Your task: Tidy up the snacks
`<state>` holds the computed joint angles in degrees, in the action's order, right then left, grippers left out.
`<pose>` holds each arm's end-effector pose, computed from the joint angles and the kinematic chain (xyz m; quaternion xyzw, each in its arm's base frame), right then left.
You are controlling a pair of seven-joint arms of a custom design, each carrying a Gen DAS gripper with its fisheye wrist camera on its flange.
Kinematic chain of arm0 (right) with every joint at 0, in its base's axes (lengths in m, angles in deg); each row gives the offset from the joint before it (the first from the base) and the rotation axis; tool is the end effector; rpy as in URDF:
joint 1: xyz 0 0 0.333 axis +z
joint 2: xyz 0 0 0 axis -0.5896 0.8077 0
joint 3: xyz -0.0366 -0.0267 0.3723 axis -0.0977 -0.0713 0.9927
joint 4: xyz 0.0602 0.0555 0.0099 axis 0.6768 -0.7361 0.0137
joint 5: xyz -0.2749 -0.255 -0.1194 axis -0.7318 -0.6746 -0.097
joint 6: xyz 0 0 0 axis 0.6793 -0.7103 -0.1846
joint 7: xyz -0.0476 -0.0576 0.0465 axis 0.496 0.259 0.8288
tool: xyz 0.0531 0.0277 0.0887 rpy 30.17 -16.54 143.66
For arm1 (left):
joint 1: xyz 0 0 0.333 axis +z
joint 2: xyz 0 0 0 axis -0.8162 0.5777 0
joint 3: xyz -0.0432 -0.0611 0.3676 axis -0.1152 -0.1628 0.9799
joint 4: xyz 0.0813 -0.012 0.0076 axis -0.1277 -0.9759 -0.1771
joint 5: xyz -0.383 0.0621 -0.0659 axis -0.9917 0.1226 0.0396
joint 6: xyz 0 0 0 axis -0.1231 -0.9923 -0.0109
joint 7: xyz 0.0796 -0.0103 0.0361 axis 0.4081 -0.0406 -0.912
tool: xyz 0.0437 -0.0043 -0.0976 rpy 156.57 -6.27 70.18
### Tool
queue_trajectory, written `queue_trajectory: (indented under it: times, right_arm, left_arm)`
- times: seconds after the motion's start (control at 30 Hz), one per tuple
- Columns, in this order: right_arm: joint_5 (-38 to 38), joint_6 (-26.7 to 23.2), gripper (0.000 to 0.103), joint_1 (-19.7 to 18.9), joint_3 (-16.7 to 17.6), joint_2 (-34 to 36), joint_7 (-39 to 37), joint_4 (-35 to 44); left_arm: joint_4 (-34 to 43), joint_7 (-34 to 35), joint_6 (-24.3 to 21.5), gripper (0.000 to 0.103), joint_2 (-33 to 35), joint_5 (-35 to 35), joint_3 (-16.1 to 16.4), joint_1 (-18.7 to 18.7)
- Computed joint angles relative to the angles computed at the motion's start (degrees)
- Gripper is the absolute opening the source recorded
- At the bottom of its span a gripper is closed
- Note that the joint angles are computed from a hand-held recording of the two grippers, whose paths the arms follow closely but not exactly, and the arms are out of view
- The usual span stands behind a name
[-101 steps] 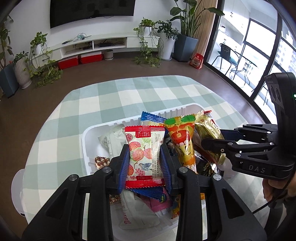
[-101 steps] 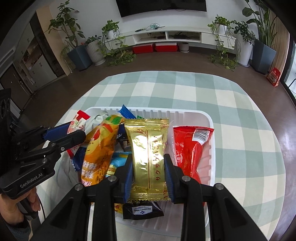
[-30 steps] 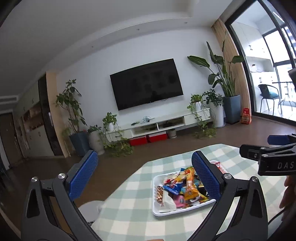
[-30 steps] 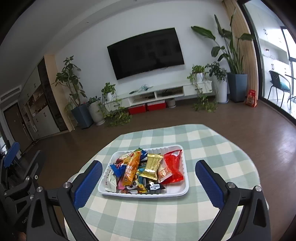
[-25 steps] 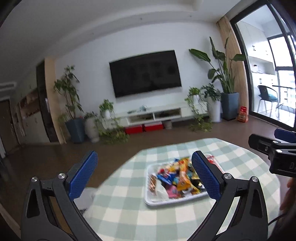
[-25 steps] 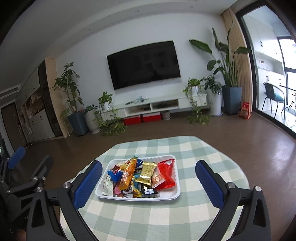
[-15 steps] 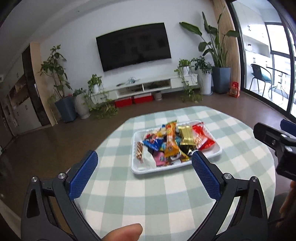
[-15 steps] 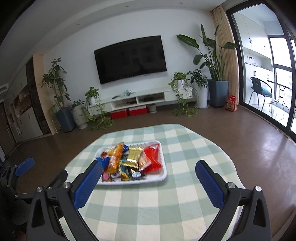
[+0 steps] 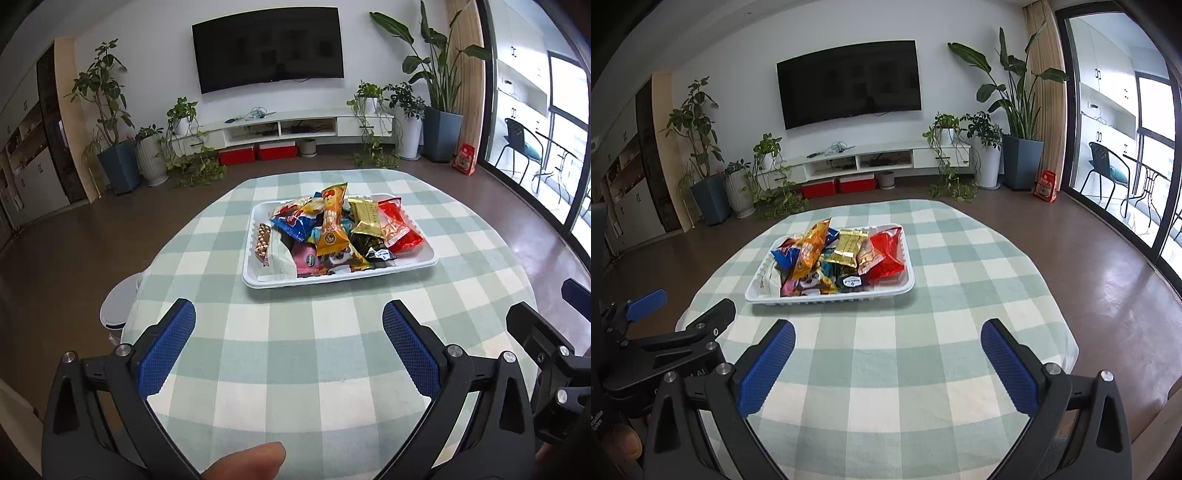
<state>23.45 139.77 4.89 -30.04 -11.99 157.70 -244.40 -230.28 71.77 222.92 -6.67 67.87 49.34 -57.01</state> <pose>0.4119 0.0944 0.4841 -0.7000 0.5570 -0.2250 0.3861 0.3904 -0.1583 0.4494 -0.6903 0.5845 -0.2404 0.3522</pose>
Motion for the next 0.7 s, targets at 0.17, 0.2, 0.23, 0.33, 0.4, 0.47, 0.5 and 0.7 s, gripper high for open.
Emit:
queue_trajectory:
  times: [0.17,0.2,0.23,0.33,0.4,0.47,0.5,0.7]
  right_arm:
    - [0.1,-0.3,0.103,-1.2,1.5,0.2,0.0,-0.3]
    - [0.2,-0.3,0.103,-1.1,1.5,0.2,-0.1,-0.3]
    - [0.2,-0.4,0.103,-1.2,1.6,0.2,-0.1,-0.3]
    - [0.5,-0.5,0.103,-1.5,2.0,0.4,-0.1,-0.3]
    - [0.7,-0.5,0.103,-1.7,2.3,0.7,-0.1,-0.1]
    - [0.7,-0.5,0.103,-1.7,2.2,0.7,-0.1,-0.1]
    - [0.7,-0.5,0.103,-1.7,2.2,0.7,-0.1,-0.1]
    - [0.9,-0.8,0.103,-1.9,2.5,0.6,-0.4,-0.1]
  left_arm:
    - [-0.4,-0.3,1.3,0.103,0.5,-0.2,0.6,0.2]
    - [-0.5,-0.2,1.6,0.103,0.5,-0.4,0.7,0.2]
    - [-0.5,-0.6,1.9,0.103,0.7,-0.1,0.7,0.4]
    - [-0.6,-0.3,2.3,0.103,0.9,-0.6,0.8,0.6]
    - [-0.6,-0.3,2.5,0.103,1.0,-0.8,0.8,0.8]
    - [-0.6,-0.2,2.7,0.103,1.3,-0.9,0.8,0.9]
    - [-0.6,0.0,2.7,0.103,1.4,-1.1,0.8,0.9]
    - [-0.6,0.0,2.8,0.103,1.6,-1.3,0.8,1.1]
